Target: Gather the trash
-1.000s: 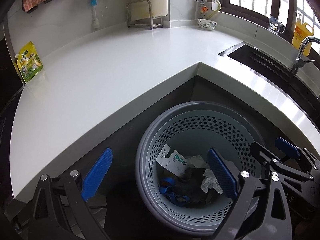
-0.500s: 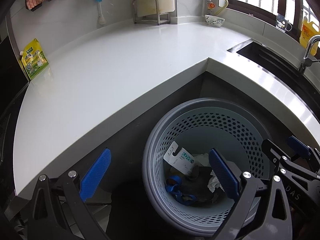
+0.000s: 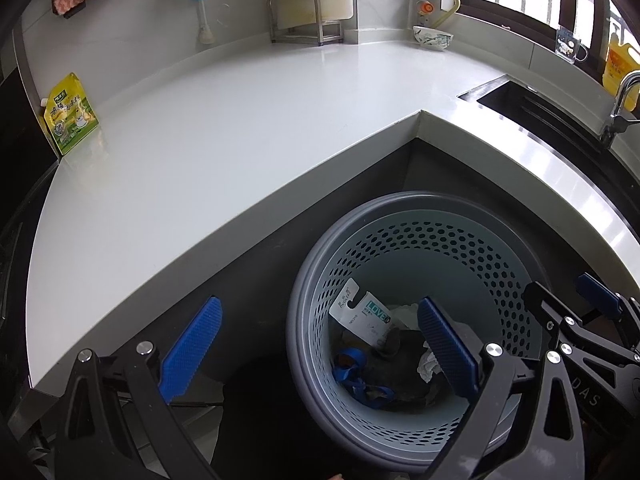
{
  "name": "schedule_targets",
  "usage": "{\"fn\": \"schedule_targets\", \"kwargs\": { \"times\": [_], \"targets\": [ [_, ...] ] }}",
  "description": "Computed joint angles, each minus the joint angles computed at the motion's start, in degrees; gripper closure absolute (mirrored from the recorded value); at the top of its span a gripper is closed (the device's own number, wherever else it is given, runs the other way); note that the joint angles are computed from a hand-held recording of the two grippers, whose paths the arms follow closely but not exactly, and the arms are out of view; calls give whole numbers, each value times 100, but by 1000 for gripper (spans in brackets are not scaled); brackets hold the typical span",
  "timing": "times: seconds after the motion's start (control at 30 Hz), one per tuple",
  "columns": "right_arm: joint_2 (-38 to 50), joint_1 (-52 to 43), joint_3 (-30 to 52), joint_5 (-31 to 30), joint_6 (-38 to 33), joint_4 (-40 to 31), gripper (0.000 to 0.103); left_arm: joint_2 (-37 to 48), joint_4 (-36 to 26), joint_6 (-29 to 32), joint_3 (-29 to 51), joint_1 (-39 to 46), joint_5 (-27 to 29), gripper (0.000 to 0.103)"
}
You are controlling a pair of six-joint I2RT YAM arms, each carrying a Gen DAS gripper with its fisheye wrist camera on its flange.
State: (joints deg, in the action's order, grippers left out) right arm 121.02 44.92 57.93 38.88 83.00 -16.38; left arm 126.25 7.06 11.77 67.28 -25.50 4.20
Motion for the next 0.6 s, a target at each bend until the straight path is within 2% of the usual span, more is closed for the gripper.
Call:
{"fn": "schedule_targets", "kwargs": {
  "times": [0.6],
  "targets": [
    [-1,-4,-42,-31,-33,91,25,61,-118,-51,77,44,4,6]
  ]
}}
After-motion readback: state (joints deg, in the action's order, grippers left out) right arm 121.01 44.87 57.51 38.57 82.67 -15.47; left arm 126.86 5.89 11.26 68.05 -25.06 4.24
